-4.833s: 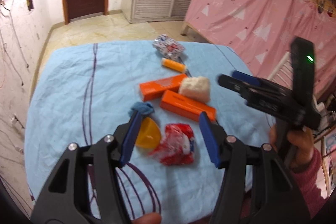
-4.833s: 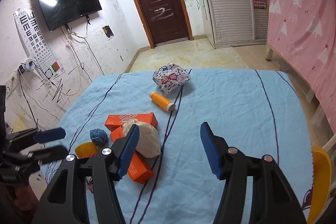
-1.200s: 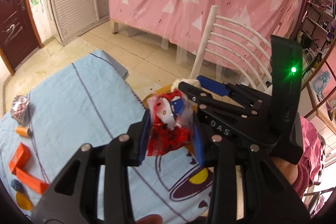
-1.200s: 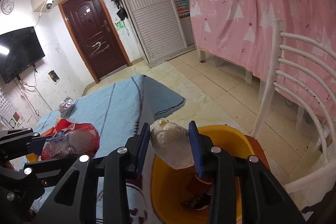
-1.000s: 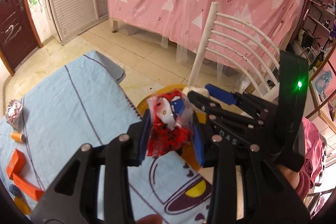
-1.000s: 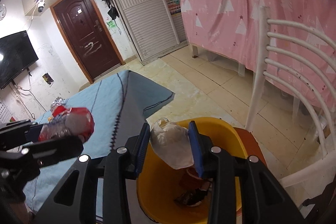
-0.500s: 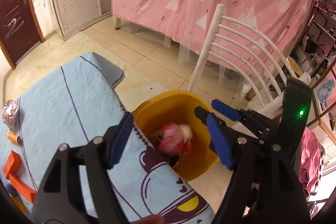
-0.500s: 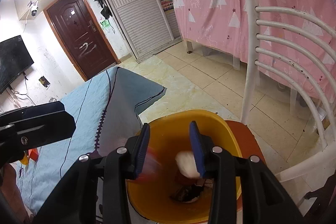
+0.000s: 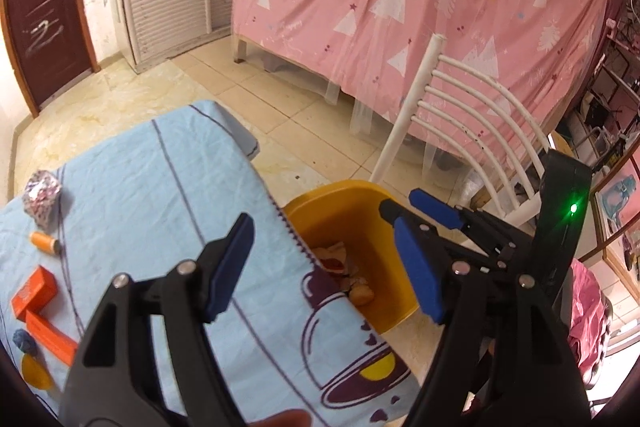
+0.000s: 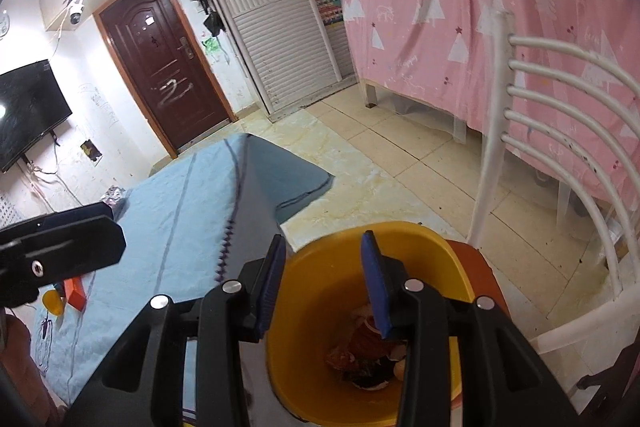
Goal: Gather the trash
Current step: 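Move both open grippers back over the bed toward the orange boxes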
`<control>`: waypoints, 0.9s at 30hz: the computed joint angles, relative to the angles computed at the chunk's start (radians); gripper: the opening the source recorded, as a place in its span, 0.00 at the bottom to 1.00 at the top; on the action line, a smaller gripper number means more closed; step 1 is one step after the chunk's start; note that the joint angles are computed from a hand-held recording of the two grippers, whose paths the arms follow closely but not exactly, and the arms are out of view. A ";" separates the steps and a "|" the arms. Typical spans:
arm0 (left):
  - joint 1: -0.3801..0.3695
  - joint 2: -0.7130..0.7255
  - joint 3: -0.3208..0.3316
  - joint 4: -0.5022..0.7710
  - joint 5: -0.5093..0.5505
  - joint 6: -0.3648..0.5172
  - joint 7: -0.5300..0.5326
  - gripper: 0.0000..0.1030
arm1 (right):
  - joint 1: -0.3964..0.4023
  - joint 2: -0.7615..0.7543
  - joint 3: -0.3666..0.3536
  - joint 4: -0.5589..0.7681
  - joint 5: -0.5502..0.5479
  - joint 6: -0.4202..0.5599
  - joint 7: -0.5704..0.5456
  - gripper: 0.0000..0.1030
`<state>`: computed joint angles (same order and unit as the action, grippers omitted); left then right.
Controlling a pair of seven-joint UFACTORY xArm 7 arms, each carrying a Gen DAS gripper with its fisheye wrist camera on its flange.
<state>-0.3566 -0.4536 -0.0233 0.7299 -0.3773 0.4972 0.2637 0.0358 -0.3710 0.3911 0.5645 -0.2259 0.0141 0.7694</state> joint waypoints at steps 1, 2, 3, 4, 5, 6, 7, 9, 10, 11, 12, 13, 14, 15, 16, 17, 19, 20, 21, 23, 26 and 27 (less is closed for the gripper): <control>0.005 -0.010 0.007 -0.005 -0.001 0.004 0.001 0.68 | -0.001 0.005 0.007 0.012 -0.003 0.005 0.000 0.32; 0.010 -0.017 0.011 -0.008 0.001 0.006 -0.001 0.70 | -0.004 0.010 0.014 0.025 -0.008 0.010 0.001 0.32; 0.021 -0.028 0.012 -0.015 0.009 0.004 -0.003 0.71 | -0.013 0.017 0.032 0.043 -0.018 0.017 0.008 0.32; 0.042 -0.044 0.005 -0.027 0.031 -0.006 -0.015 0.73 | -0.017 0.025 0.044 0.061 -0.029 0.025 0.013 0.32; 0.062 -0.058 -0.002 -0.039 0.055 -0.016 -0.027 0.75 | -0.023 0.036 0.060 0.084 -0.044 0.034 0.020 0.32; 0.077 -0.071 -0.002 -0.046 0.074 -0.020 -0.035 0.75 | -0.026 0.043 0.070 0.099 -0.058 0.039 0.028 0.32; 0.082 -0.085 0.009 -0.054 0.082 -0.020 -0.034 0.77 | -0.031 0.053 0.083 0.117 -0.075 0.045 0.040 0.32; 0.092 -0.109 0.023 -0.064 0.094 -0.014 -0.035 0.79 | -0.034 0.077 0.103 0.156 -0.113 0.059 0.063 0.32; 0.109 -0.129 0.028 -0.076 0.108 -0.012 -0.041 0.79 | -0.035 0.090 0.113 0.176 -0.135 0.068 0.078 0.32; 0.116 -0.139 0.032 -0.082 0.115 -0.011 -0.044 0.79 | -0.037 0.104 0.124 0.198 -0.159 0.079 0.095 0.32; 0.124 -0.152 0.039 -0.088 0.123 -0.010 -0.043 0.79 | -0.035 0.123 0.136 0.224 -0.184 0.091 0.110 0.32; 0.137 -0.170 0.046 -0.096 0.133 -0.006 -0.044 0.79 | -0.022 0.137 0.128 0.243 -0.196 0.101 0.113 0.32; 0.146 -0.183 0.052 -0.102 0.140 -0.003 -0.044 0.79 | -0.017 0.153 0.132 0.263 -0.220 0.110 0.127 0.32; 0.153 -0.196 0.064 -0.108 0.144 0.001 -0.040 0.79 | -0.010 0.172 0.138 0.287 -0.247 0.121 0.143 0.32; 0.162 -0.209 0.074 -0.113 0.148 0.006 -0.036 0.79 | -0.003 0.193 0.144 0.312 -0.273 0.134 0.158 0.32; 0.171 -0.219 0.079 -0.115 0.152 0.011 -0.036 0.80 | 0.009 0.204 0.140 0.324 -0.288 0.140 0.166 0.32; 0.191 -0.241 0.096 -0.120 0.161 0.021 -0.029 0.80 | 0.032 0.240 0.145 0.366 -0.331 0.165 0.189 0.32; 0.200 -0.250 0.103 -0.124 0.165 0.025 -0.024 0.80 | 0.046 0.259 0.146 0.388 -0.350 0.177 0.196 0.32; 0.208 -0.261 0.115 -0.127 0.168 0.032 -0.015 0.80 | 0.059 0.273 0.143 0.403 -0.368 0.185 0.206 0.32; 0.230 -0.277 0.133 -0.133 0.175 0.040 -0.002 0.82 | 0.089 0.306 0.139 0.439 -0.401 0.204 0.221 0.32; 0.260 -0.291 0.154 -0.135 0.181 0.053 0.016 0.82 | 0.139 0.355 0.130 0.495 -0.457 0.236 0.250 0.32; 0.269 -0.294 0.163 -0.135 0.181 0.057 0.023 0.83 | 0.158 0.372 0.125 0.515 -0.472 0.248 0.255 0.32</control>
